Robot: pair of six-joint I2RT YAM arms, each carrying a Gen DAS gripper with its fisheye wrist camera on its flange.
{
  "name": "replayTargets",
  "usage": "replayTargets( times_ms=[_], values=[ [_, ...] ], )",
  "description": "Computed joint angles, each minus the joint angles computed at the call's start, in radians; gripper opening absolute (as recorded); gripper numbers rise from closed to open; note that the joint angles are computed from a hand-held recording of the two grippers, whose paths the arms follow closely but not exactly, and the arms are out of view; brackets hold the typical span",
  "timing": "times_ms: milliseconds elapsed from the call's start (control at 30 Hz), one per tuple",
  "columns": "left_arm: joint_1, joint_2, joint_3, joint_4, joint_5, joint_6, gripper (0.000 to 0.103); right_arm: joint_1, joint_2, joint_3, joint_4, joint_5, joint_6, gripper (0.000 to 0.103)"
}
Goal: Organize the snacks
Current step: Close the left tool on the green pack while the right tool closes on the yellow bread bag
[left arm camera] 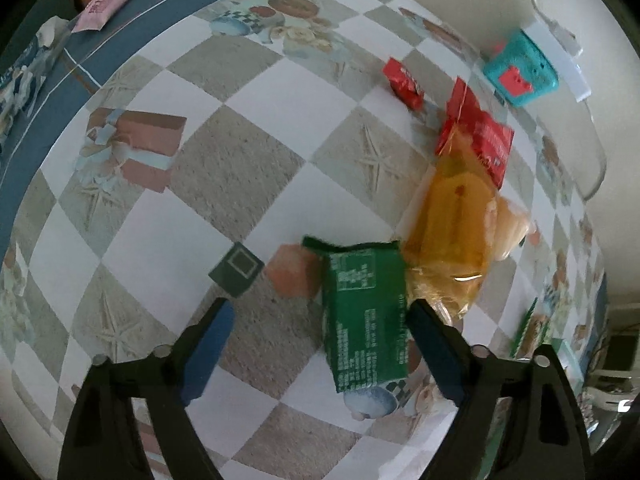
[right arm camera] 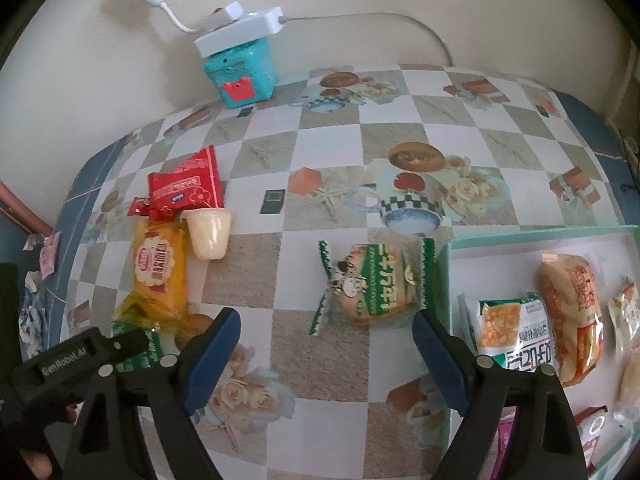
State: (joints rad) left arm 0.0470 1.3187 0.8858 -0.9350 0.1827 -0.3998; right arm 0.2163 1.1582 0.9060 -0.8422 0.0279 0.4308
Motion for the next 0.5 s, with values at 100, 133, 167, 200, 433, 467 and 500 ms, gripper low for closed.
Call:
replayTargets(
  times_ms=[100, 133, 167, 200, 433, 467, 500],
  values=[
    [0.029, 0.01, 0.012, -0.008, 0.013, 0.035, 0.076, 0.02, 0.015, 0.022, 0.003, -0.003, 0.009, 0.087],
    [0.034, 0.012, 0.017, -0.011, 0.017, 0.046, 0.075, 0.028, 0.024, 0.032, 0.007, -0.011, 0.016, 0.086],
    [0.04, 0.015, 0.019, -0.013, 0.021, 0.058, 0.073, 0.037, 0.041, 0.049, 0.012, -0.022, 0.025, 0.086],
    [0.051, 0.017, 0.022, -0.015, 0.028, 0.07, 0.072, 0.046, 0.058, 0.063, 0.014, -0.028, 0.032, 0.084],
    [0.149, 0.021, 0.035, -0.033, 0.059, 0.118, 0.058, 0.123, 0.217, 0.195, 0.04, -0.106, 0.11, 0.075],
    [0.169, 0.025, 0.038, -0.036, 0.061, 0.128, 0.058, 0.136, 0.241, 0.213, 0.048, -0.118, 0.123, 0.075],
    [0.189, 0.029, 0.042, -0.037, 0.062, 0.14, 0.057, 0.148, 0.26, 0.227, 0.051, -0.119, 0.131, 0.074]
  ],
)
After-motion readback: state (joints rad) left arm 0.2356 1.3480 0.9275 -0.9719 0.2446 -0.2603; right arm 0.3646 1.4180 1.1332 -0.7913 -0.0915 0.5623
